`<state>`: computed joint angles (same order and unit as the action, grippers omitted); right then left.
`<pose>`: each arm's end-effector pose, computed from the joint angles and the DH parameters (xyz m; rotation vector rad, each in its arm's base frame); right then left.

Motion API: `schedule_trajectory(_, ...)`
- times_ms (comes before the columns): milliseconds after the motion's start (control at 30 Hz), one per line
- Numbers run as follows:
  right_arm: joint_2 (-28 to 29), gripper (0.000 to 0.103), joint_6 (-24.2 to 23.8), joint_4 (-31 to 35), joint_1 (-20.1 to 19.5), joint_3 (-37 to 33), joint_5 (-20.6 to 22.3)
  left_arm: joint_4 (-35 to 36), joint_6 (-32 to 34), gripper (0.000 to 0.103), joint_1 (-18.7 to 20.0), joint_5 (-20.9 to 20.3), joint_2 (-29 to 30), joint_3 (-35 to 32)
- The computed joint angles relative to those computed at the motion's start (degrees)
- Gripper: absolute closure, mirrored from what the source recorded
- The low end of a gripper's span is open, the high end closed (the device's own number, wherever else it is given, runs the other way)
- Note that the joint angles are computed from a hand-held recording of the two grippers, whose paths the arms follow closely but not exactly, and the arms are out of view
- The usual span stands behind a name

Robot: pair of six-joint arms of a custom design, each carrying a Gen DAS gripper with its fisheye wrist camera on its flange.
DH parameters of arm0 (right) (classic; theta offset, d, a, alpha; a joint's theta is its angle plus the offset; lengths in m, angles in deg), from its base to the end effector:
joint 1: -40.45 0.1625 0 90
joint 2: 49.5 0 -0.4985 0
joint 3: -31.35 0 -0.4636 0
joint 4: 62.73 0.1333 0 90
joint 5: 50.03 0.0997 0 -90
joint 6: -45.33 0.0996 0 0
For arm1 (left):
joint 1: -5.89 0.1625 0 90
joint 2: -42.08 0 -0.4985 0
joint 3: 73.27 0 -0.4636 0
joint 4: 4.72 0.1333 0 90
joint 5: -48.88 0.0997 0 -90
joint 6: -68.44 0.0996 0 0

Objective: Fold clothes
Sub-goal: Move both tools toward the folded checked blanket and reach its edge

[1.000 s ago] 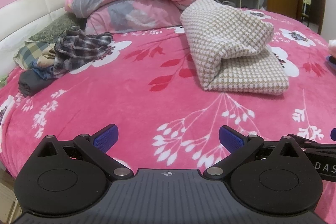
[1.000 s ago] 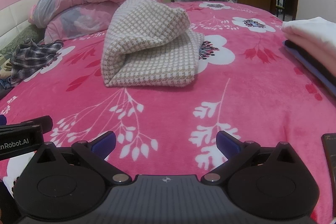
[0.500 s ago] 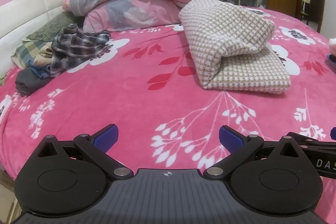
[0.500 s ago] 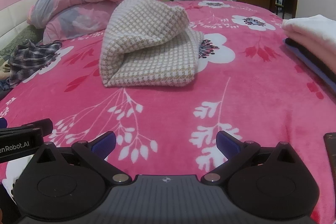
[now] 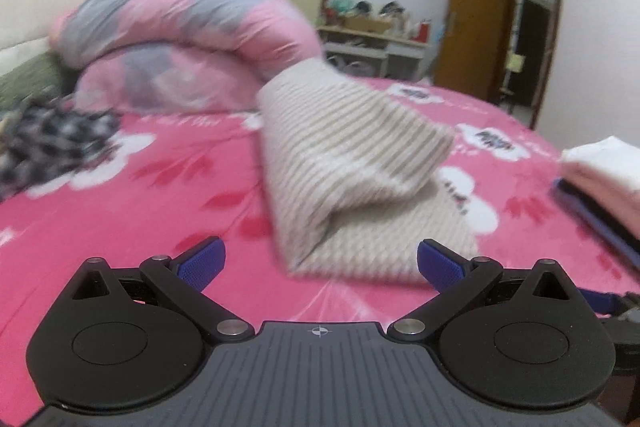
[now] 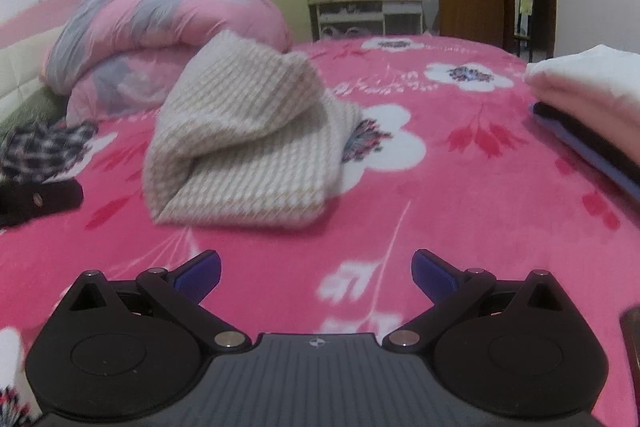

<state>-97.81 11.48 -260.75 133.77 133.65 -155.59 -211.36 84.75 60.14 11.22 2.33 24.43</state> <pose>0.1493 -0.7329 0.1841 0.6121 -2.3498 1.1043 -0.2561 -0.7189 0.1419 0.3949 2.1129 -1.3200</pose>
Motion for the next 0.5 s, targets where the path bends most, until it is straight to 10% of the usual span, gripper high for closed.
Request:
schedule_trajectory(300,6.20,0.002,-2.62,7.53,-3.89,-12.91,10.48,11.58,15.78,0.000,3.80,-8.15,12.40,-22.91)
schedule_trajectory(500,8.36,0.027,-0.38,12.59,-5.27,-15.98,13.58,15.33,22.56,0.012,5.50,-9.27,20.39,-35.30)
